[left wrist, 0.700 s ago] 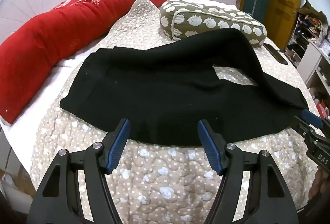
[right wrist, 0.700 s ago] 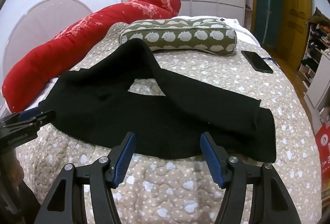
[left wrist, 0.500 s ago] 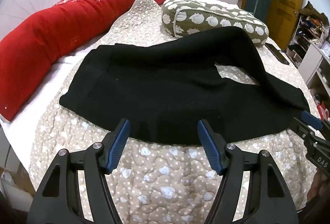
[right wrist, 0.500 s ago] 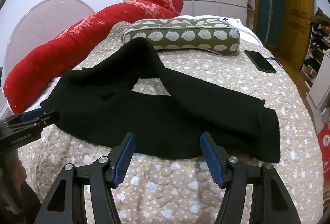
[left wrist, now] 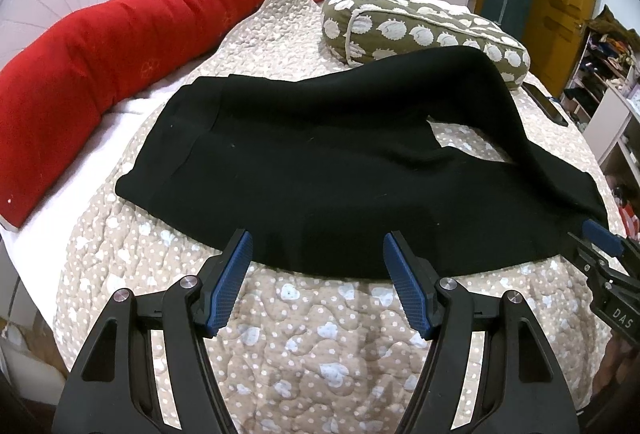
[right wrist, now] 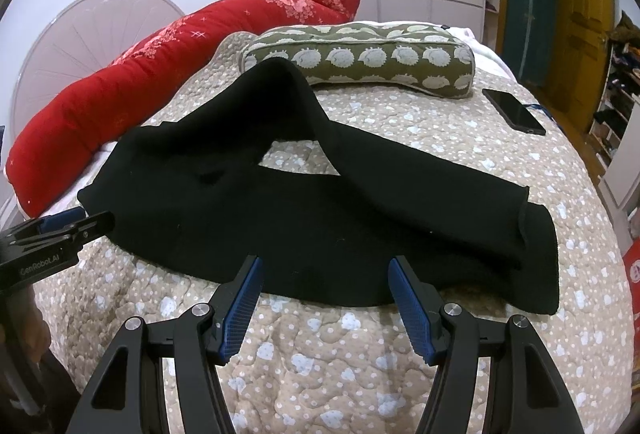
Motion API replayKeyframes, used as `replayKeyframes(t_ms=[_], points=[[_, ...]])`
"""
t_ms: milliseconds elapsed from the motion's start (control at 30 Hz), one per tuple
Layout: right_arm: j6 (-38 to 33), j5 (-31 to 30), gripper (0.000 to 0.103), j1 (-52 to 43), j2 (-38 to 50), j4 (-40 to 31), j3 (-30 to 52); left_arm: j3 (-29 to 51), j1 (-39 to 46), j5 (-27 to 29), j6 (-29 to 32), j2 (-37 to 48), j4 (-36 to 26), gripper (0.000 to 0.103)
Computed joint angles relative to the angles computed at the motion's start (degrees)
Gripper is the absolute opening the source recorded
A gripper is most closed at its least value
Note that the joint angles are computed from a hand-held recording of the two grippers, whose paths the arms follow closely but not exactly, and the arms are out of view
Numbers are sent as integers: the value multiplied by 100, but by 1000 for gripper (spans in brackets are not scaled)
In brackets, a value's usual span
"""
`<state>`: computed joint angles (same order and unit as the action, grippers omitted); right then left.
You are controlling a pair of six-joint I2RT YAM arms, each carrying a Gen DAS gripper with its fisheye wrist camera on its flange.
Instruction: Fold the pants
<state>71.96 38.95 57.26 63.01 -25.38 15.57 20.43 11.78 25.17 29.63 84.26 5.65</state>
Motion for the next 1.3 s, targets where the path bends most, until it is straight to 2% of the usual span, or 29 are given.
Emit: replayKeyframes(t_ms=[200,267,533,600,667,733,800,967,1100,1300], points=[[-294,-201,63,-340,-104,352,-186,197,97,181,-67,227,-187,68],[-461,-279,63,-498,-127,531,-266,201,80,89,-52,252,-170,68],[-1878,-1426,63,-2123,250,2408,-841,277,13,-42,-151,459,138,68],[-2237,-1645,63,-2639,183,2692,-968,357,-4,-87,-191,580,173,68],[-2700,-2126,63,-3398,51,3063,-1109,450,-44,-130,-274,728,239,68],[-3154,-2400,63,-4051,210,3199,-969,562,-86,-187,-332,864,221,68],[-3654,-2425,63,-4709,457,3285,-707,671,-145,-291,-380,1021,248,68],[-4481,-2528,63,-5810,1729,3824,129,965,-274,-509,-513,1424,259,68],[-4598,-2384,63,-5924,1750,3656,403,1014,-250,-460,-561,1547,377,68],[-4401,-2261,63,-5427,411,2846,37,1050,-142,-447,-464,1507,210,68]])
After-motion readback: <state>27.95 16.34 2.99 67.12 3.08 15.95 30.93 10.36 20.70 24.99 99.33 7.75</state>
